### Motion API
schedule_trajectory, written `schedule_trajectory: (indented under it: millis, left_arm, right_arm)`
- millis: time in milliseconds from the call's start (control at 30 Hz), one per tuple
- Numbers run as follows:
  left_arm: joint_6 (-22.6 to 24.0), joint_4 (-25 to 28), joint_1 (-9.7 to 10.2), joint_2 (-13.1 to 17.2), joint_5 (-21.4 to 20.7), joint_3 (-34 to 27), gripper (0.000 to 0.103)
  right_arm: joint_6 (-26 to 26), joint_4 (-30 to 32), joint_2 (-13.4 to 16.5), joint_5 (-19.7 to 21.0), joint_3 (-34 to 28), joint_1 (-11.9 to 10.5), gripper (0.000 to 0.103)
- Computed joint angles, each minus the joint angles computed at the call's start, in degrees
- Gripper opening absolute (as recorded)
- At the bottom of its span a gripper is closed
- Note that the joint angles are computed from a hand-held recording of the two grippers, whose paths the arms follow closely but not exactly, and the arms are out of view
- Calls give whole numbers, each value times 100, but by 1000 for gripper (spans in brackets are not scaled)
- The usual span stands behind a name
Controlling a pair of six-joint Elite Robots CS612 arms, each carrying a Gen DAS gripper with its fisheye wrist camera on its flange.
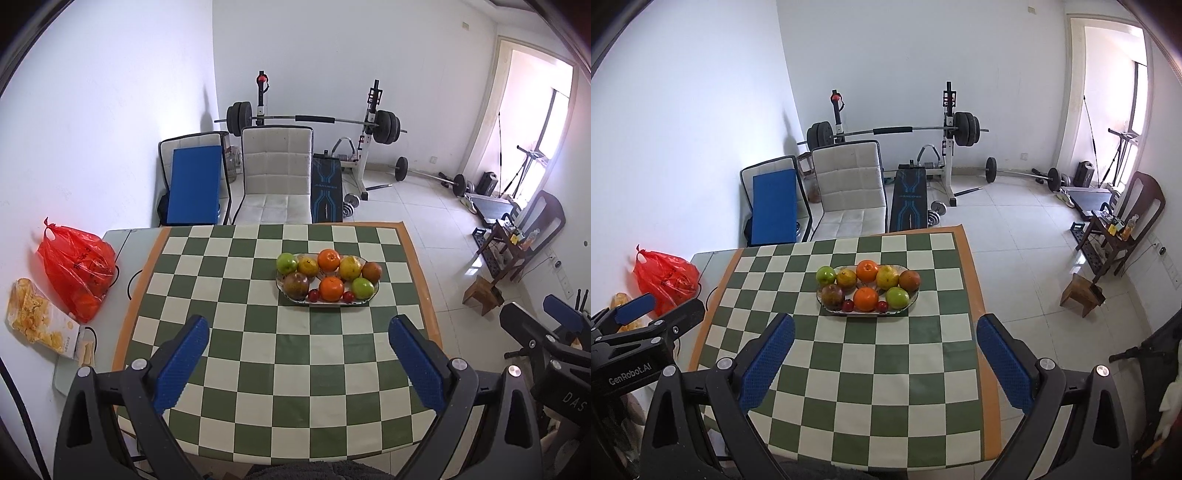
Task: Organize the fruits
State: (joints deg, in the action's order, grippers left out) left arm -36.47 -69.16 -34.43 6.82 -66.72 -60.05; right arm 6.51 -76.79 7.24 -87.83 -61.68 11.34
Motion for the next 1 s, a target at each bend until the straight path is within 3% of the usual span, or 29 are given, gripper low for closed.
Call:
schedule_trajectory:
  millis: [367,1000]
  left_arm:
    - [3,-175,43,-36,-2,331,100]
    - [69,-732,257,-245,42,1526,100]
  right_arm:
    - [-59,-43,24,19,104,-33,101]
    - [-167,-1229,-199,-249,1844,-80,101]
